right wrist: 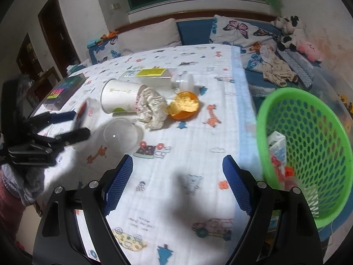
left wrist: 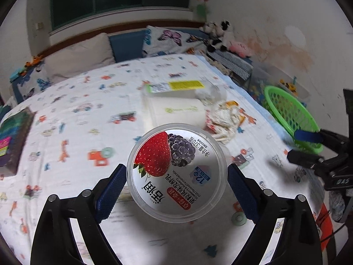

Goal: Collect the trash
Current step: 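Grasp the strawberry-lid yogurt tub with the left tool while the right tool grasps the clear dome lid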

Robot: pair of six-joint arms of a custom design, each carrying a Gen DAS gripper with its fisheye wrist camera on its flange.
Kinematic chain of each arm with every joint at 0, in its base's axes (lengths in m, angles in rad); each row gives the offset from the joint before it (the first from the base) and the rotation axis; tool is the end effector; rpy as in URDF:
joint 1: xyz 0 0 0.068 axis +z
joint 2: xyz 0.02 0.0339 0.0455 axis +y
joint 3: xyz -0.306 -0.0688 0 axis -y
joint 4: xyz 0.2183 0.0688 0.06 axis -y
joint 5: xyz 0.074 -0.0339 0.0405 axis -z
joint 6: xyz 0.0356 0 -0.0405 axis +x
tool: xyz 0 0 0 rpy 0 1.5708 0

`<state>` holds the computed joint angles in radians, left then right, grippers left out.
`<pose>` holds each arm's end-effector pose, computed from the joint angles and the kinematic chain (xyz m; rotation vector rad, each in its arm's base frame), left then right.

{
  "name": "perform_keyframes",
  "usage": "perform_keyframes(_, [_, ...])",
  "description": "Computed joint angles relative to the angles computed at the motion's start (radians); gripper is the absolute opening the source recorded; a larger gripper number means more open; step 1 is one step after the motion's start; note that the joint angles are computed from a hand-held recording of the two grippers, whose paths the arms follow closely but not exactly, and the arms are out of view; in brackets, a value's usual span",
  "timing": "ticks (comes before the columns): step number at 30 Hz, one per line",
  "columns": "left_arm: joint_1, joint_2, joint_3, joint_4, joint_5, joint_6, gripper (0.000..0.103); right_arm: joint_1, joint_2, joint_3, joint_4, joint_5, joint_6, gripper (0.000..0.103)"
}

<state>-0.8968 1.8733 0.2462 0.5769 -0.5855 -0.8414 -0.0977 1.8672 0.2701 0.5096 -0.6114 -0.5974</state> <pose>0.1467 -0.1521 0.0943 -0.1246 2.3758 -0.0210 0.2125 -0.0003 0.0950 -0.7874 2.3180 0.5193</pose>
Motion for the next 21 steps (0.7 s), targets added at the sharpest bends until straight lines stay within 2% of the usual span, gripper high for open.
perform_keyframes(8, [-0.008,-0.2,-0.111,-0.1,-0.061,-0.096,0.088,0.21,0.044,-0.028,0.131,0.071,0.111,0.083])
perform_keyframes(15, [-0.033,-0.231,-0.181,-0.093,-0.084,-0.168,0.088,0.395,0.139,-0.01,0.249,0.156,0.224,0.076])
perform_keyframes(21, [-0.043,-0.253,-0.213,-0.089,-0.093,-0.196,0.088,0.502,0.208,0.031,0.302,0.233,0.294,0.072])
